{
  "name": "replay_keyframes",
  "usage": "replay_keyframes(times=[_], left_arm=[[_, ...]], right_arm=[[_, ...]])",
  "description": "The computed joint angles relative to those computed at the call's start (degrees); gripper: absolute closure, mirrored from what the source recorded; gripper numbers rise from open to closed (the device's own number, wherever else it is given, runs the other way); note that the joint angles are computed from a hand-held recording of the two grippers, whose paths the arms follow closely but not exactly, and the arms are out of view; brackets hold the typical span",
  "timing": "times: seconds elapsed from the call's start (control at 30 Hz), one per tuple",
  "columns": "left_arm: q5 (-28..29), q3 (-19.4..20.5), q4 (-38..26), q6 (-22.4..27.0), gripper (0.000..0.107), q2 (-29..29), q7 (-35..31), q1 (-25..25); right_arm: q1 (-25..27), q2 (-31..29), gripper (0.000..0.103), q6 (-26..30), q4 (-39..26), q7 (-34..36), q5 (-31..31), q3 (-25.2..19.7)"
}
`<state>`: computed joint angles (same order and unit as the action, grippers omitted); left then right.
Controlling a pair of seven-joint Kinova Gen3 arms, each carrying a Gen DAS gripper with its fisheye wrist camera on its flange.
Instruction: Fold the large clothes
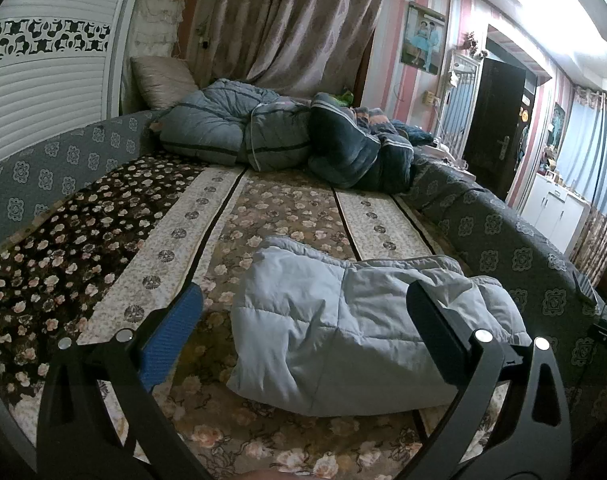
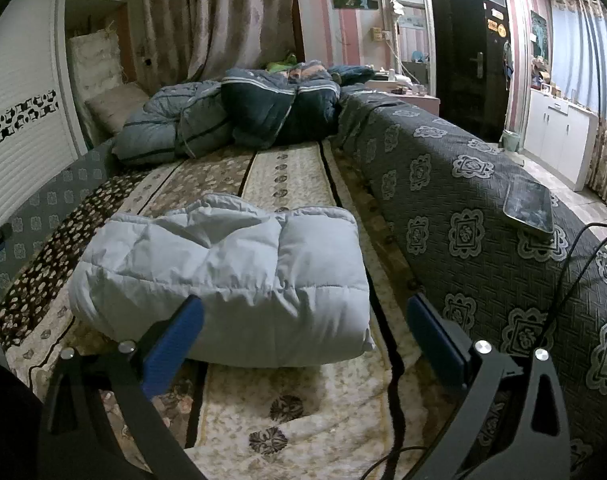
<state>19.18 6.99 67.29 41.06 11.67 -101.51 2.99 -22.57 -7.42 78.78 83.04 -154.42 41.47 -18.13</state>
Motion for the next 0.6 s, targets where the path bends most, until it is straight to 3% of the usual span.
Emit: replay_keyframes(times=[0.47, 0.6], left_arm=[[-1.47, -0.55, 0.41, -0.8, 0.007, -0.05, 1.24, 0.72], [-1.32, -0.49, -0.88, 1.23, 0.007, 0.69, 2.95, 0.2]], right_arm=[[0.07, 0.01, 0.002, -0.01, -0.13, 0.31, -0.11, 0.08], [0.07, -0.01, 0.002, -0.05, -0.06, 0.15, -0.09, 0.02]])
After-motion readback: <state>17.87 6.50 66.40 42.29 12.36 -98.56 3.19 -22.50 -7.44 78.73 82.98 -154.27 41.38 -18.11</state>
